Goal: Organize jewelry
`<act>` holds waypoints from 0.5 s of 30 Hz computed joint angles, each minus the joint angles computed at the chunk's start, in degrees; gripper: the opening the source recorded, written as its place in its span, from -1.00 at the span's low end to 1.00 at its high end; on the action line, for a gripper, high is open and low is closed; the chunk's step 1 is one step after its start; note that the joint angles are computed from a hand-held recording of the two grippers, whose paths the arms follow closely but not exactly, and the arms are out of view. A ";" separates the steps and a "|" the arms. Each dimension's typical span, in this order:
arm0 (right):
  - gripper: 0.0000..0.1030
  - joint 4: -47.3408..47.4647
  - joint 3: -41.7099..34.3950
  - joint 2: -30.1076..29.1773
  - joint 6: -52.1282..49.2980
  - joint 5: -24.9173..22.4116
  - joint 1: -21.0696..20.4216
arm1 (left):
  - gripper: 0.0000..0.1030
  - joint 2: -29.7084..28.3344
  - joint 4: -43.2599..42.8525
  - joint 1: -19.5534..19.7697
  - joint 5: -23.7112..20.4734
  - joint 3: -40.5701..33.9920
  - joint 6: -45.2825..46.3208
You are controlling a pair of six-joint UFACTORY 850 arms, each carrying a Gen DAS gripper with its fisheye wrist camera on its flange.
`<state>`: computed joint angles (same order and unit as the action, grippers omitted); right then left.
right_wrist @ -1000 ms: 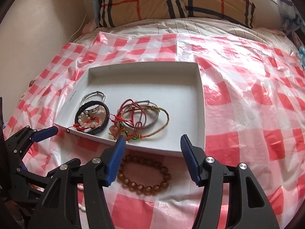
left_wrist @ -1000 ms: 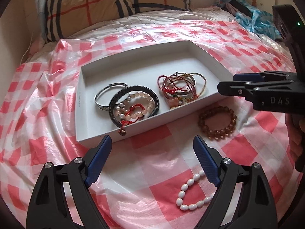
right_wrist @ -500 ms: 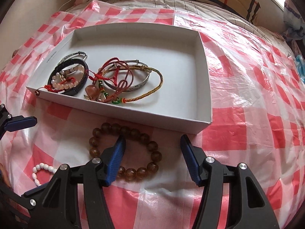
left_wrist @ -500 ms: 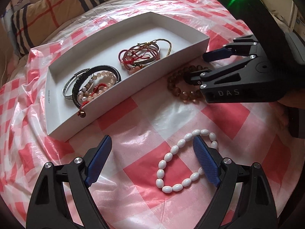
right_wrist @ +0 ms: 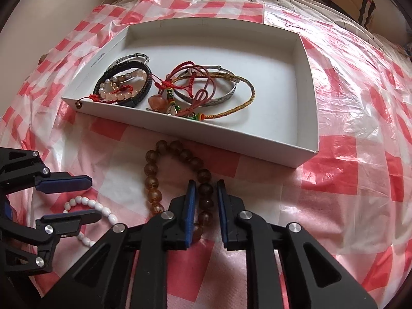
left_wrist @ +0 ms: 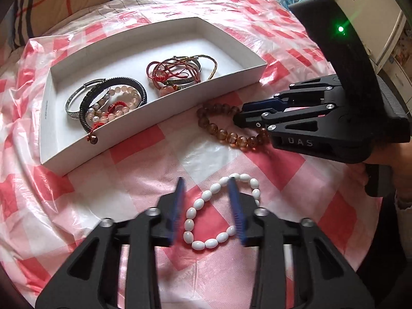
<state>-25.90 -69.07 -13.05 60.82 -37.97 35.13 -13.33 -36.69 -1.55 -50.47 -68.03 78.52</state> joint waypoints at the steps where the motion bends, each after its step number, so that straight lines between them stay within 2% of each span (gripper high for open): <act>1: -0.64 -0.57 -0.37 -0.39 -0.01 -0.53 0.26 | 0.07 0.18 0.29 -0.11 0.43 0.48 0.59; 3: -0.64 -0.97 -0.89 -0.91 -0.71 -1.31 0.41 | 0.07 1.28 2.30 -1.13 3.55 2.53 1.88; 4: -0.71 0.02 -0.83 -0.86 -1.44 -0.64 0.20 | -0.01 1.48 3.04 -1.43 3.63 2.72 2.02; 6: -0.76 4.17 0.43 0.32 -3.55 3.11 -0.88 | -0.82 0.84 2.90 -1.10 -0.71 1.45 1.94; 11: -0.76 14.60 4.60 4.49 -9.12 14.11 -3.26 | -0.86 0.76 -4.50 1.28 -2.60 -0.09 3.66; 15: -0.76 28.71 7.77 7.41 -19.56 21.91 -5.20 | -0.86 0.32 -9.38 2.85 -3.74 -1.36 3.98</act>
<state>2.80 -61.30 -5.64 41.26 -16.06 29.92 -13.01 -46.07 1.30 -54.21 -69.40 82.50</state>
